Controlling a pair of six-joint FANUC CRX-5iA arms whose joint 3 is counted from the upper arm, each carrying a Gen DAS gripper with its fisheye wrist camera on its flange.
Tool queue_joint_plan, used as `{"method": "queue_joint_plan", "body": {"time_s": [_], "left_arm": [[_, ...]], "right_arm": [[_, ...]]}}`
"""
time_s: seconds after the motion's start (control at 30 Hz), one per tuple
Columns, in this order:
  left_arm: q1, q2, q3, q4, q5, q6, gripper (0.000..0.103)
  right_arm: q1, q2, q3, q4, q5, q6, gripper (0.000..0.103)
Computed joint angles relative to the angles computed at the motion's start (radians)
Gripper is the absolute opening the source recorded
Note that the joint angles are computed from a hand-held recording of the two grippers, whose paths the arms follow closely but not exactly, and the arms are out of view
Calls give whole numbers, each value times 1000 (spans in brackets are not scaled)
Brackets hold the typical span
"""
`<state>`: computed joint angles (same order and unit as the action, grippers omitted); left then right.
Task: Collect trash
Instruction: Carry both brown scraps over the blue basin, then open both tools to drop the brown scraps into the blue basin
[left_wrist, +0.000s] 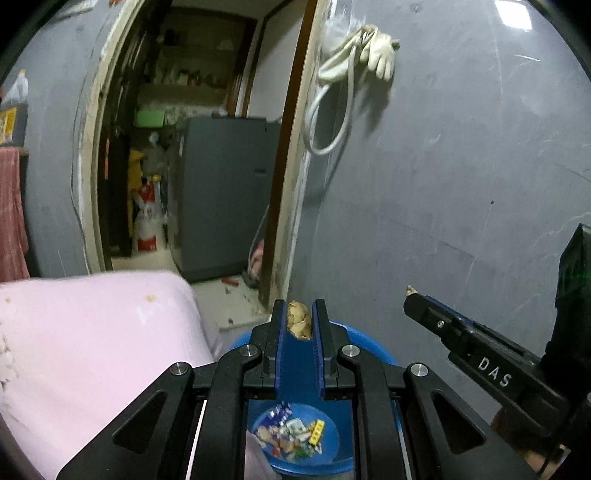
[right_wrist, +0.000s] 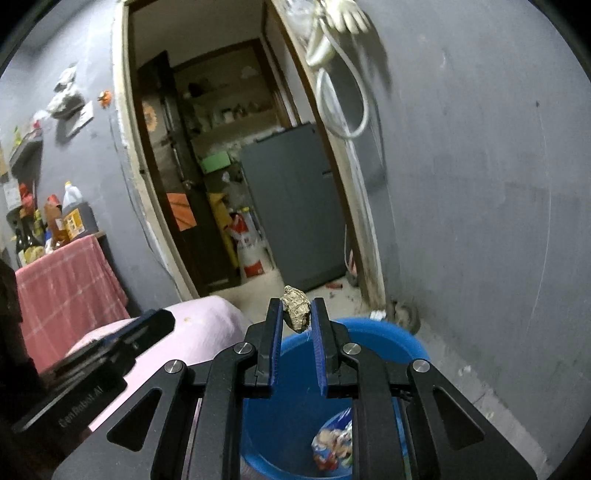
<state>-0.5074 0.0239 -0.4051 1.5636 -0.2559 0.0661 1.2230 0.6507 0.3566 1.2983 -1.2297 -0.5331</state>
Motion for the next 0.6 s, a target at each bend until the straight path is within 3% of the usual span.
{"method": "queue_joint_plan", "body": {"time_s": [0.2,0.5,0.6], "left_arm": [[74,47,50,-262,-78,261,10],[145,94,127,-514,-188,515,12],[152,99,126,-511,-199,531,22]], "right_arm": [[-4,-7,-5,-46,29,-3,14],[-9,6,27,-108,39,33,15],[-12,8,31,-125,41,32,16]]}}
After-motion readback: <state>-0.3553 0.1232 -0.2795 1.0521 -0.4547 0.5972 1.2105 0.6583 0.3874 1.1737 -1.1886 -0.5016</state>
